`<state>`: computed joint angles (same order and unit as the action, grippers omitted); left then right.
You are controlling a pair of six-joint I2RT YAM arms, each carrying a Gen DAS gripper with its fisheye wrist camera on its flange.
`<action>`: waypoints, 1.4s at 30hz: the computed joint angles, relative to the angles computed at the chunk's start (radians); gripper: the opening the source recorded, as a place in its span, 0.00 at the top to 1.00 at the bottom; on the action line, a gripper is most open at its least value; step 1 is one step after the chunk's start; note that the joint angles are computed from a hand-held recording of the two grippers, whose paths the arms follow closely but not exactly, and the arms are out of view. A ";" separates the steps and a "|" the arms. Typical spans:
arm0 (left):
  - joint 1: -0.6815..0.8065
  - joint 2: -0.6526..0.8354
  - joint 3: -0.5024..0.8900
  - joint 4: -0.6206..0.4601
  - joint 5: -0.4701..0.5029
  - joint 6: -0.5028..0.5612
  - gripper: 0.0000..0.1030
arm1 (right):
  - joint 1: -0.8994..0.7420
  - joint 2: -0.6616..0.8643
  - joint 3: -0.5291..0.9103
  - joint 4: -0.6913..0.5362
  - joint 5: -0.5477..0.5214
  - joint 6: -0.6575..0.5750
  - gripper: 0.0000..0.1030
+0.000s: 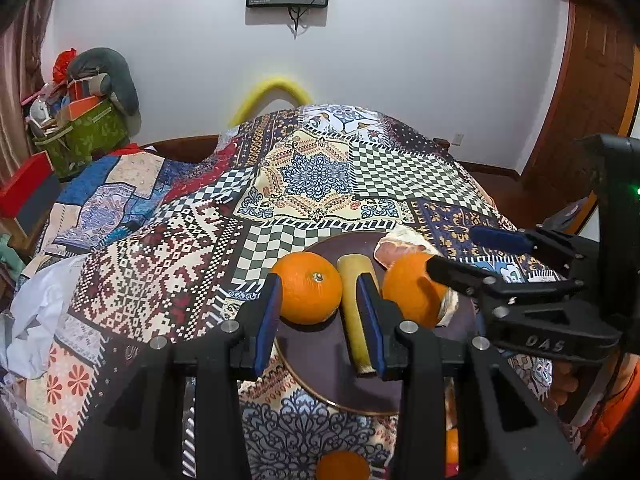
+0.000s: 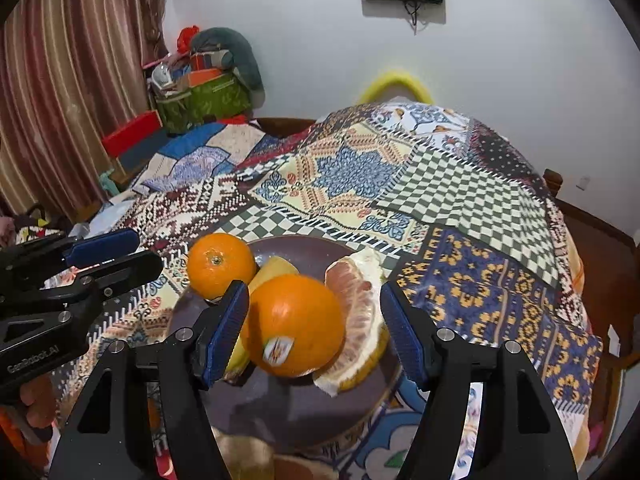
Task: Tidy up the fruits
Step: 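Release the cylinder and orange onto the plate, opening both grippers, then lift the green cylinder with the right gripper while the left gripper grasps a small orange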
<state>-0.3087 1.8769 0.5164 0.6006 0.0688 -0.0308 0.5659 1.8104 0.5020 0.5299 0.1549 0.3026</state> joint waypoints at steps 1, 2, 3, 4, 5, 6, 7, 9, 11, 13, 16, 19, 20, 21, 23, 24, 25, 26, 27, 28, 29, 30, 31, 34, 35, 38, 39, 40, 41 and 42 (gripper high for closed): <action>-0.001 -0.012 -0.010 0.000 -0.001 -0.001 0.63 | 0.005 -0.016 -0.010 -0.002 0.008 0.004 0.37; -0.001 -0.030 -0.024 -0.003 -0.001 -0.003 0.63 | 0.013 -0.042 -0.025 -0.008 0.018 0.009 0.37; -0.001 -0.048 -0.038 -0.004 0.000 -0.004 0.63 | 0.020 -0.056 -0.033 -0.010 0.026 0.014 0.37; -0.001 -0.060 -0.046 -0.007 0.000 -0.005 0.63 | 0.030 -0.078 -0.046 -0.016 0.038 0.019 0.37; -0.002 -0.075 -0.058 -0.009 -0.002 -0.005 0.63 | 0.042 -0.098 -0.057 -0.024 0.055 0.024 0.37; -0.005 -0.095 -0.073 -0.011 -0.006 -0.005 0.63 | 0.056 -0.119 -0.070 -0.029 0.073 0.030 0.37; -0.010 -0.109 -0.082 -0.016 -0.011 -0.006 0.63 | 0.070 -0.139 -0.082 -0.035 0.087 0.037 0.37; -0.014 -0.135 -0.102 -0.020 -0.017 -0.006 0.63 | 0.090 -0.168 -0.101 -0.044 0.105 0.048 0.37; -0.016 -0.166 -0.127 -0.027 -0.020 -0.009 0.63 | 0.120 -0.199 -0.125 -0.054 0.136 0.067 0.37; -0.017 -0.195 -0.152 -0.033 -0.022 -0.011 0.63 | 0.143 -0.220 -0.140 -0.067 0.161 0.082 0.37; -0.023 -0.233 -0.185 -0.044 -0.025 -0.015 0.63 | 0.170 -0.244 -0.165 -0.075 0.180 0.104 0.37; -0.034 -0.264 -0.219 -0.049 -0.038 -0.015 0.63 | 0.211 -0.265 -0.188 -0.092 0.218 0.131 0.37; -0.038 -0.271 -0.229 -0.049 -0.040 -0.016 0.63 | 0.224 -0.267 -0.194 -0.096 0.231 0.139 0.37; -0.039 -0.277 -0.239 -0.051 -0.040 -0.017 0.63 | 0.241 -0.265 -0.199 -0.100 0.245 0.153 0.37; -0.038 -0.281 -0.253 -0.051 -0.035 -0.018 0.63 | 0.269 -0.260 -0.211 -0.104 0.259 0.180 0.37; -0.038 -0.279 -0.260 -0.048 -0.033 -0.019 0.63 | 0.285 -0.247 -0.217 -0.099 0.265 0.195 0.37; -0.038 -0.274 -0.267 -0.044 -0.033 -0.021 0.63 | 0.300 -0.239 -0.222 -0.097 0.274 0.209 0.37; -0.038 -0.263 -0.273 -0.038 -0.029 -0.022 0.63 | 0.316 -0.230 -0.226 -0.095 0.283 0.225 0.37; -0.037 -0.251 -0.277 -0.032 -0.026 -0.023 0.63 | 0.331 -0.217 -0.229 -0.092 0.289 0.242 0.37; -0.038 -0.239 -0.281 -0.027 -0.025 -0.024 0.63 | 0.344 -0.206 -0.232 -0.090 0.291 0.258 0.37; -0.043 -0.227 -0.287 -0.019 -0.030 -0.025 0.63 | 0.357 -0.195 -0.235 -0.086 0.293 0.276 0.37; -0.045 -0.210 -0.294 -0.005 -0.033 -0.025 0.63 | 0.366 -0.175 -0.243 -0.064 0.288 0.296 0.37; -0.042 -0.192 -0.297 0.008 -0.030 -0.023 0.63 | 0.380 -0.166 -0.246 -0.061 0.291 0.313 0.37; -0.039 -0.133 -0.311 0.049 -0.017 -0.023 0.63 | 0.404 -0.121 -0.252 -0.031 0.290 0.358 0.37; -0.039 -0.105 -0.313 0.065 -0.012 -0.023 0.63 | 0.404 -0.098 -0.255 -0.009 0.280 0.367 0.37; -0.045 -0.035 -0.312 0.100 -0.005 -0.029 0.63 | 0.420 -0.055 -0.256 0.023 0.271 0.392 0.37; -0.048 -0.013 -0.308 0.109 -0.002 -0.032 0.63 | 0.421 -0.042 -0.255 0.032 0.267 0.394 0.37; -0.051 0.002 -0.307 0.117 -0.001 -0.034 0.63 | 0.422 -0.028 -0.253 0.042 0.262 0.398 0.37; -0.057 0.023 -0.305 0.130 -0.001 -0.038 0.63 | 0.422 -0.015 -0.253 0.054 0.259 0.399 0.40; -0.064 0.045 -0.301 0.143 -0.006 -0.042 0.63 | 0.420 -0.005 -0.250 0.060 0.253 0.399 0.42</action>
